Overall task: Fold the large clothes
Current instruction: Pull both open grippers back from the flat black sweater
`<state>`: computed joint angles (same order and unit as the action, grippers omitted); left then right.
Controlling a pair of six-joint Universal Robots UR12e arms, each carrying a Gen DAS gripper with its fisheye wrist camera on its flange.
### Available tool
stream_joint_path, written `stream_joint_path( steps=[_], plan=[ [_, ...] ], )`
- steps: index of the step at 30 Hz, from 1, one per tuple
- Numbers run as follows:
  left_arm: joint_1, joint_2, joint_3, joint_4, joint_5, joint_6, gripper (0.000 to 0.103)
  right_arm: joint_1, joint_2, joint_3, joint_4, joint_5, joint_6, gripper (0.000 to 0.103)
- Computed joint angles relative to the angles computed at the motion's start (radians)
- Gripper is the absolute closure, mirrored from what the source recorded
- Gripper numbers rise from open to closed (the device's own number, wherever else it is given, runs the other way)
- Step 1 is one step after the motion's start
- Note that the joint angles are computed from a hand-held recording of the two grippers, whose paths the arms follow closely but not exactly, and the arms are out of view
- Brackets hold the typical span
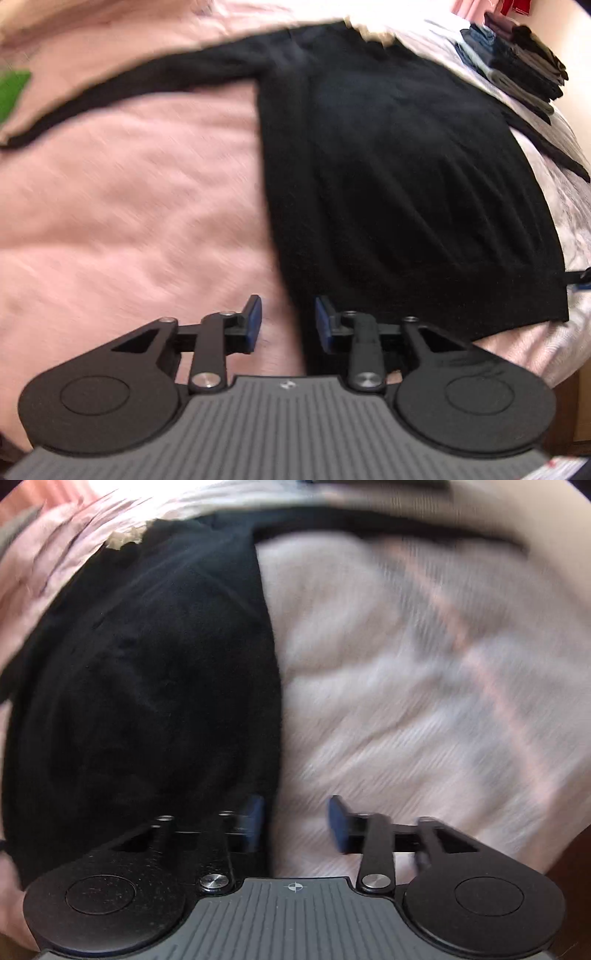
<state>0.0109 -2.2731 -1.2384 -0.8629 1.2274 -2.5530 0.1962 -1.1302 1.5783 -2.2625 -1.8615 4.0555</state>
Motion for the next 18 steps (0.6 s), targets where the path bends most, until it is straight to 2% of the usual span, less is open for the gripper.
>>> stream_joint_path(
  steps=[1,2,3,6,7,9,11,12,13,15,18],
  plan=[
    [0.001,0.003,-0.001,0.040,0.004,0.003,0.078,0.017,0.009,-0.019,-0.003,-0.079,-0.041,0.058],
    [0.001,0.003,0.001,0.071,-0.002,0.005,0.078,0.032,0.021,-0.031,-0.048,-0.144,-0.100,0.058],
    [-0.001,-0.004,0.012,0.090,-0.029,0.007,0.078,0.037,0.034,-0.037,-0.109,-0.168,-0.156,0.057],
    [-0.020,-0.034,0.039,0.120,-0.102,0.045,0.078,0.034,0.090,-0.058,-0.287,-0.127,-0.338,0.057],
    [-0.028,-0.043,0.039,0.130,-0.118,0.066,0.078,0.033,0.112,-0.076,-0.291,-0.101,-0.396,0.057],
    [-0.049,-0.062,0.045,0.118,-0.101,0.104,0.078,0.033,0.149,-0.108,-0.237,-0.060,-0.468,0.057],
    [-0.063,-0.060,0.028,0.077,-0.044,0.119,0.078,0.042,0.158,-0.102,-0.160,-0.051,-0.477,0.057],
    [-0.063,-0.047,-0.002,0.071,-0.026,0.123,0.078,0.049,0.144,-0.072,-0.173,-0.058,-0.457,0.056],
    [-0.058,-0.026,-0.048,0.104,-0.023,0.128,0.079,0.057,0.122,-0.029,-0.212,-0.067,-0.430,0.056],
    [-0.049,0.019,-0.130,0.150,-0.002,0.160,0.079,0.064,0.074,0.042,-0.218,-0.047,-0.374,0.056],
    [-0.046,0.084,-0.203,0.119,0.075,0.155,0.079,0.076,0.031,0.064,-0.112,-0.010,-0.354,0.055]
  ],
)
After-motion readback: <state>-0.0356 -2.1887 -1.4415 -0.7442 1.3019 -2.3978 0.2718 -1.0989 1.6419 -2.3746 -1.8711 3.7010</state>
